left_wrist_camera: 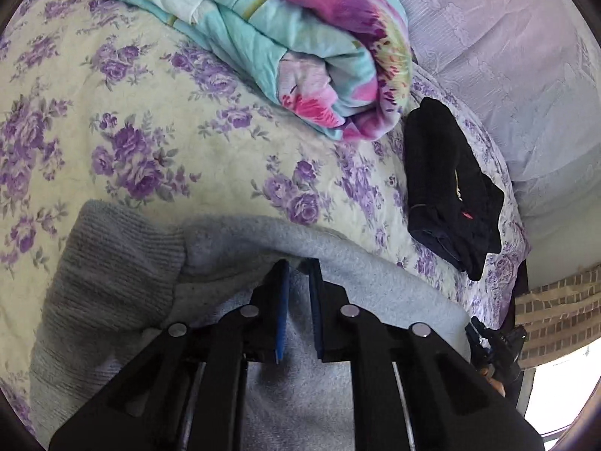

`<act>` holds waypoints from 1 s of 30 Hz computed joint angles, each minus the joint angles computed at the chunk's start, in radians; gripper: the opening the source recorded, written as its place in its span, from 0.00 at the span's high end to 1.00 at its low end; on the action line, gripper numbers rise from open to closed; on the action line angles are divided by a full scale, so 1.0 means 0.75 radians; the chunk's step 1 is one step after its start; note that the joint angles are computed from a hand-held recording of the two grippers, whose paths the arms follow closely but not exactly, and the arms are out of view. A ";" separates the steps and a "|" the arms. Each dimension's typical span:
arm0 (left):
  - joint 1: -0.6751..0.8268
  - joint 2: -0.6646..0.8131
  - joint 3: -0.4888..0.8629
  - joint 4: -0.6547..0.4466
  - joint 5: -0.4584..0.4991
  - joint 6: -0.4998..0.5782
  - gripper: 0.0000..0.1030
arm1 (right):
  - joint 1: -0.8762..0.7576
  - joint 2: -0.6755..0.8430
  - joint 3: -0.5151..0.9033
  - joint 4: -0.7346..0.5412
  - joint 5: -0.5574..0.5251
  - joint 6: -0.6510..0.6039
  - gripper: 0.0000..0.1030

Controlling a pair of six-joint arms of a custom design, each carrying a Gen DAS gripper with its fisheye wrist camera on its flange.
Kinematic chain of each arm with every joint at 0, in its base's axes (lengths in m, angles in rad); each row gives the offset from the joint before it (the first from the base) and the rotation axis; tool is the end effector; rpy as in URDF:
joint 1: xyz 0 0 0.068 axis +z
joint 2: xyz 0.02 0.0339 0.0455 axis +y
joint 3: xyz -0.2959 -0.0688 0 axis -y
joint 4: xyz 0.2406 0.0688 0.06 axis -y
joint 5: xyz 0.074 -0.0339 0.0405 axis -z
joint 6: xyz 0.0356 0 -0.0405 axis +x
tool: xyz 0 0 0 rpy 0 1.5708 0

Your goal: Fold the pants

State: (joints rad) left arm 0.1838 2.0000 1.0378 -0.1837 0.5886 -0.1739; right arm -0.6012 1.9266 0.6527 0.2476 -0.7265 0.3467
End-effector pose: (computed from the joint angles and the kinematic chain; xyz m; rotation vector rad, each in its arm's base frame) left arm 0.3700 0.0487 0.1251 -0.2965 2.5993 -0.7885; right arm 0.2632 -0.1519 0.0923 0.8682 2.2503 0.8194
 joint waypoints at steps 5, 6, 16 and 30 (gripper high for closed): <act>0.075 -0.295 -0.245 -0.066 0.086 0.206 0.56 | -0.021 -0.408 -0.256 -0.120 -0.068 -0.231 0.57; 0.105 -0.376 -0.310 -0.098 0.112 0.278 0.48 | -0.030 -0.496 -0.308 -0.178 -0.109 -0.280 0.53; 0.737 -0.366 -0.482 -0.518 0.209 1.188 0.83 | -0.108 -0.258 -0.459 -0.233 -0.156 -0.583 0.66; 1.321 -0.224 -0.443 -0.915 0.235 1.630 0.25 | 0.119 -0.968 -0.690 -0.387 -0.239 -0.354 0.39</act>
